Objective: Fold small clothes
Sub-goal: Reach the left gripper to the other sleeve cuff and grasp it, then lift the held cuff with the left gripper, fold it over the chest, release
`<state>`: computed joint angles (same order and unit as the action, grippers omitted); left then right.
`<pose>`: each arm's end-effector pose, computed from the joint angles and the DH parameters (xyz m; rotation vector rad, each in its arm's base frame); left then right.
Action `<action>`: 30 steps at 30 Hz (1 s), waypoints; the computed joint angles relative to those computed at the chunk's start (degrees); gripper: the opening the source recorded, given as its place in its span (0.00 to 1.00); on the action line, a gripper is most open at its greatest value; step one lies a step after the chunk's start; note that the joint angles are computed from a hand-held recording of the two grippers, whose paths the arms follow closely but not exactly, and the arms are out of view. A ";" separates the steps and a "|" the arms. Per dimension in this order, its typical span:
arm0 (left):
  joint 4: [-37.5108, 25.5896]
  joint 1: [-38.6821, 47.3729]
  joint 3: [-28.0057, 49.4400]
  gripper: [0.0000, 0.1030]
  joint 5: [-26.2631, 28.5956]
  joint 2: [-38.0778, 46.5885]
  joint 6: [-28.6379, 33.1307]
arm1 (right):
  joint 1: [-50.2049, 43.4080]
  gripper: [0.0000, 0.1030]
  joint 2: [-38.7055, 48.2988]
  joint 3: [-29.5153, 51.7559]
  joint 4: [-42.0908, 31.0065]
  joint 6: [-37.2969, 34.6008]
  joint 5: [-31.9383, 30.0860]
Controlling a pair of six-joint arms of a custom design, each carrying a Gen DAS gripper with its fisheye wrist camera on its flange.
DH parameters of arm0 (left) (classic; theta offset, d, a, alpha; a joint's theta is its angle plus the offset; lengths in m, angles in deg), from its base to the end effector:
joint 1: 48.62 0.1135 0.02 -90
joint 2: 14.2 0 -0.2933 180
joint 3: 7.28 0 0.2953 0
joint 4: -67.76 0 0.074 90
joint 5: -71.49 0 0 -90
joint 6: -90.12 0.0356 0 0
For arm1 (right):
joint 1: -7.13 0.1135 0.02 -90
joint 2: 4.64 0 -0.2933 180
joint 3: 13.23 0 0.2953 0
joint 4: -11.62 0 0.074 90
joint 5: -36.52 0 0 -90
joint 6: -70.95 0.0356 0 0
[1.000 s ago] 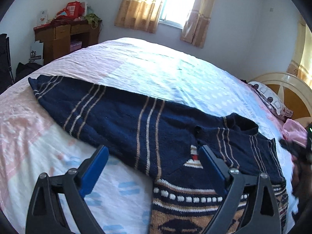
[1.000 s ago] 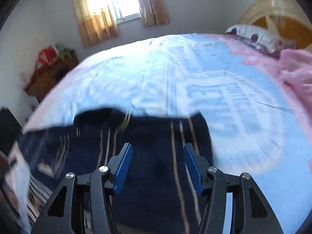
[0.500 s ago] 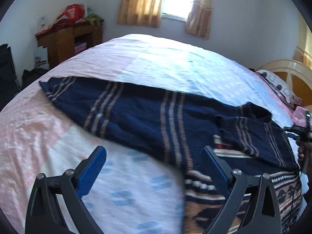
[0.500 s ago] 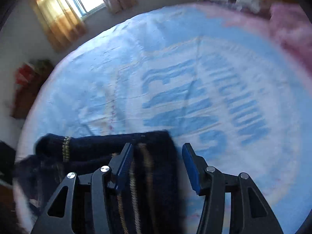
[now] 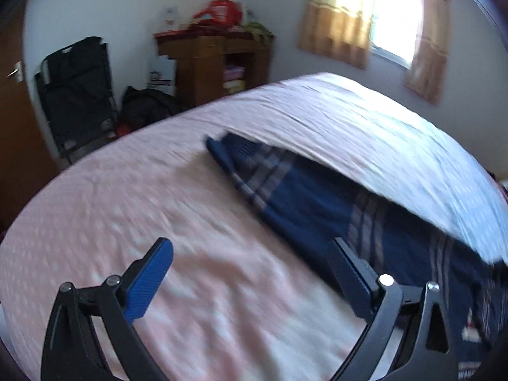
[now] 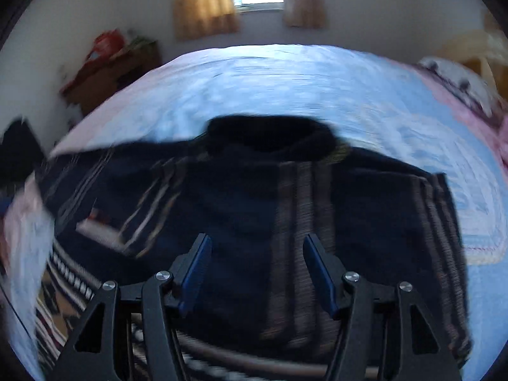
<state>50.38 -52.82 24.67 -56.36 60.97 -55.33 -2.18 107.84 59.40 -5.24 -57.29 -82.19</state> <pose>0.2113 0.0064 0.1058 -1.2089 2.0308 0.3930 0.4139 -0.0505 0.1073 -0.7788 2.2824 0.2733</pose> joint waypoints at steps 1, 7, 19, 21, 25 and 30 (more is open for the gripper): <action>1.37 2.49 -0.42 0.97 0.57 -0.35 1.74 | 0.88 0.59 -0.34 -1.59 2.42 -0.69 0.75; 14.23 16.14 -0.43 0.95 5.11 5.45 10.51 | 2.29 0.59 -2.28 -9.36 12.51 -6.27 2.58; 21.07 24.37 8.43 0.66 12.97 21.36 12.13 | 2.88 0.67 0.74 -6.13 9.23 -5.60 4.38; 20.46 25.19 9.91 0.57 14.10 22.56 13.12 | 2.98 0.67 0.59 -6.62 10.07 -5.62 4.59; 20.76 24.65 10.14 0.09 14.60 22.89 14.48 | 2.92 0.68 0.91 -6.06 9.47 -5.31 4.15; 23.70 22.40 6.86 0.08 11.77 18.62 14.85 | 2.58 0.68 1.15 -5.42 8.48 -5.22 3.50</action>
